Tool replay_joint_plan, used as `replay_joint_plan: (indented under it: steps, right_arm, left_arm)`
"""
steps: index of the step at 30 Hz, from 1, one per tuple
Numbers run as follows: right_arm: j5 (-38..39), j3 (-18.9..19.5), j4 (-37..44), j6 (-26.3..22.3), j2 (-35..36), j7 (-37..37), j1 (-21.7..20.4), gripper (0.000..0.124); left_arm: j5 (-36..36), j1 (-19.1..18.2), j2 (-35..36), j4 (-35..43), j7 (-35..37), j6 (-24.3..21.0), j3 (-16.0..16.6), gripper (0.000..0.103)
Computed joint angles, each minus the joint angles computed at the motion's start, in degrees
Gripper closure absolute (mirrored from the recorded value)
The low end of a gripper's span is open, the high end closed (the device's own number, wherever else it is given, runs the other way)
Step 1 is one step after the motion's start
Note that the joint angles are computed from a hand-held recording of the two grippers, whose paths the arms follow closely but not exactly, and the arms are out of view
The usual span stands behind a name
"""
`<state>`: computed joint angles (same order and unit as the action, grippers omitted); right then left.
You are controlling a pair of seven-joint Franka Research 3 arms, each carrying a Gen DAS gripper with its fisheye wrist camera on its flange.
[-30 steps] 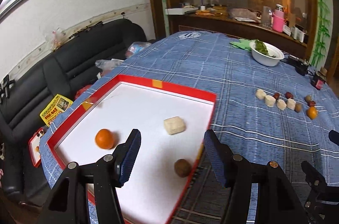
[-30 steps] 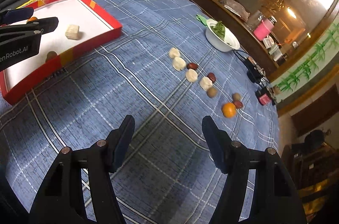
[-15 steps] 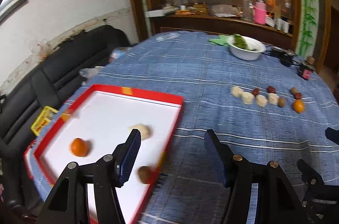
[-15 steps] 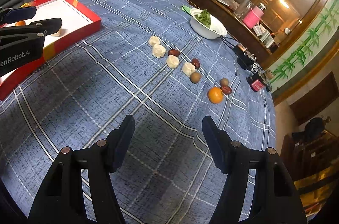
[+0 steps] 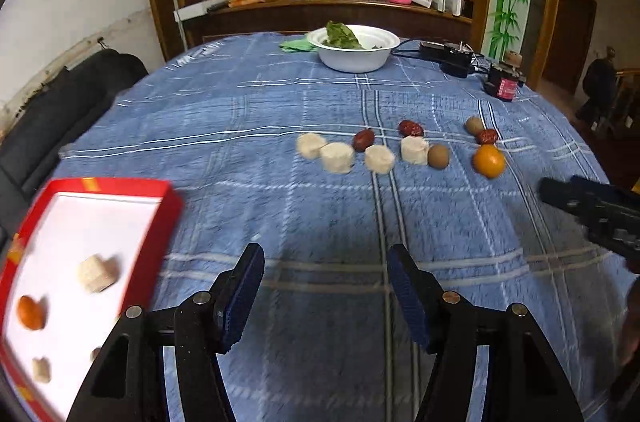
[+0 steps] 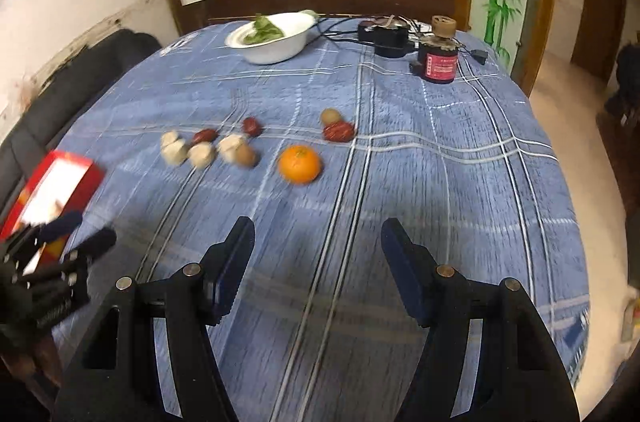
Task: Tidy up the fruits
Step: 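Grasp a mandarin with the right tool while the left tool grasps a tan round piece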
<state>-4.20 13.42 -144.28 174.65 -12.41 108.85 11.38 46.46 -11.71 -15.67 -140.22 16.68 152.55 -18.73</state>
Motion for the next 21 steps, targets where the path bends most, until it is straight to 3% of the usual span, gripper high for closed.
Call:
replay_joint_plan:
  steps: [2,8,12,15,19,21]
  right_arm:
    - [0.8,-1.0,3.3,-1.0,3.7,-1.5,1.0,0.073]
    - [-9.6,-2.8,12.4,-2.5,12.8,4.4,2.2,0.076]
    - [-2.6,-4.1,14.9,-2.5,16.0,-2.2,4.5,0.093]
    - [-3.1,-6.3,14.5,-1.7,15.9,-2.0,6.8,0.093]
    - [12.2,-5.3,14.1,-0.9,15.9,-14.3,7.0,0.094]
    - [13.2,-6.2,14.0,-0.9,15.8,-15.1,8.0,0.094]
  left_arm:
    - [-0.3,0.5,2.2,1.5,0.2,1.3,0.7,0.04]
    - [-0.7,1.5,5.9,3.9,0.0,3.9,2.6,0.04]
    - [-0.5,1.7,9.6,7.0,0.8,5.1,3.5,0.04]
    - [0.2,1.4,11.9,9.6,0.8,3.2,4.0,0.041]
    - [1.2,0.8,15.0,12.4,0.7,2.3,5.1,0.041]
    - [0.5,0.3,16.4,13.6,1.4,2.1,5.7,0.041]
